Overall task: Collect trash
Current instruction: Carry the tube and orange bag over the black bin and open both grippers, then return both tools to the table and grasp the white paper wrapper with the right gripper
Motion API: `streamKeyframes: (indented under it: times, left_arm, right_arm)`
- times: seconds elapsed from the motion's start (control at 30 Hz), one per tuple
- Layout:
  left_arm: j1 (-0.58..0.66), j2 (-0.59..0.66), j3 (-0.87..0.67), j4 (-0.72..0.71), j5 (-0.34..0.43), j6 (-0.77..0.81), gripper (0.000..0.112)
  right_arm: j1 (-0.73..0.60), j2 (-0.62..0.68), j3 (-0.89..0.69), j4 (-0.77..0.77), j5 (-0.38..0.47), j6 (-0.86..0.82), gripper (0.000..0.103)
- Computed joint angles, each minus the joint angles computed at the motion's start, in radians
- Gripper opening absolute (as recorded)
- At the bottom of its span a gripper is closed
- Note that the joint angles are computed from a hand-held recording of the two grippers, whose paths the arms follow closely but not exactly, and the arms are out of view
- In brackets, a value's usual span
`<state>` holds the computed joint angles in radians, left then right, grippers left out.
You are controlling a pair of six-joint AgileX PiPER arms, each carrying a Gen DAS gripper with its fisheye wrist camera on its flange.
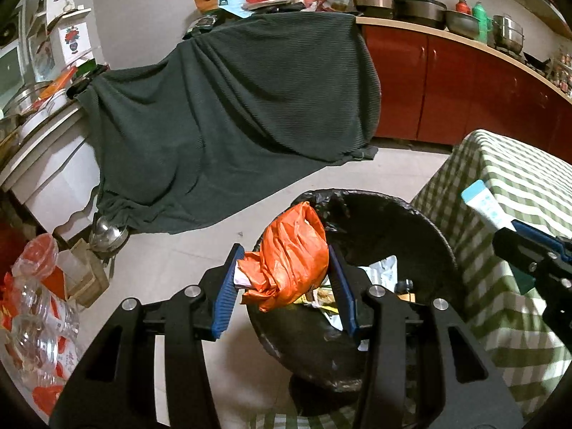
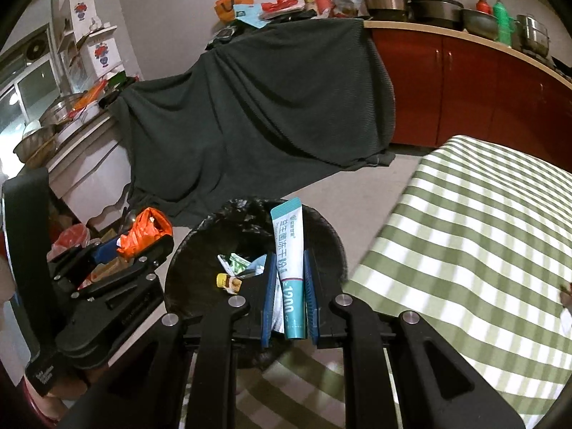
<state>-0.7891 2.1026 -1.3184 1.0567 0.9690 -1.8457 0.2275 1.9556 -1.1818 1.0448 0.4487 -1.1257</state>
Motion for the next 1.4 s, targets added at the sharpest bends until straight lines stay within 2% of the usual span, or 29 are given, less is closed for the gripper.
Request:
streamKeyframes:
  times: [0.37,0.4,0.43,0.5,0.6,0.87,1.03,1.4]
  left_arm:
    - [0.062,0.028,-0.024,0.020,-0.042,0.006,0.047]
    - [0.064,0.032,-0.025,0.024,-0.044,0.006,0.049]
    - [0.066,0.034,-0.024,0.024,-0.047,0.006,0.059]
    - [0.069,0.032,-0.017,0.021,-0.050,-0.009,0.062]
    - [0.075,0.029,-0.015,0.013,-0.054,-0.008,0.063]
    - [0.063,0.026,-0.023,0.010,-0.040,-0.006,0.069]
    - [0.043,0.017,-0.030,0.001,-0.036,-0.003,0.070]
    - [-0.028,0.035,-0.146,-0.037,-0.026,0.066,0.070]
  right_arm:
    - [0.069,0.076,-0.112,-0.118,-0.006,0.160,0.016]
    - [0.069,0.085,-0.125,-0.130,0.005,0.176,0.017]
    - [0.068,0.095,-0.139,-0.145,0.018,0.197,0.017]
    - [0.064,0.107,-0.156,-0.151,0.035,0.212,0.019]
    - [0.061,0.101,-0.146,-0.138,0.029,0.205,0.026]
    - [0.054,0.068,-0.105,-0.109,0.009,0.171,0.027]
    - [0.027,0.028,-0.062,-0.081,0.004,0.127,0.033]
    - [-0.118,-0.080,0.043,-0.045,-0.002,0.053,0.039]
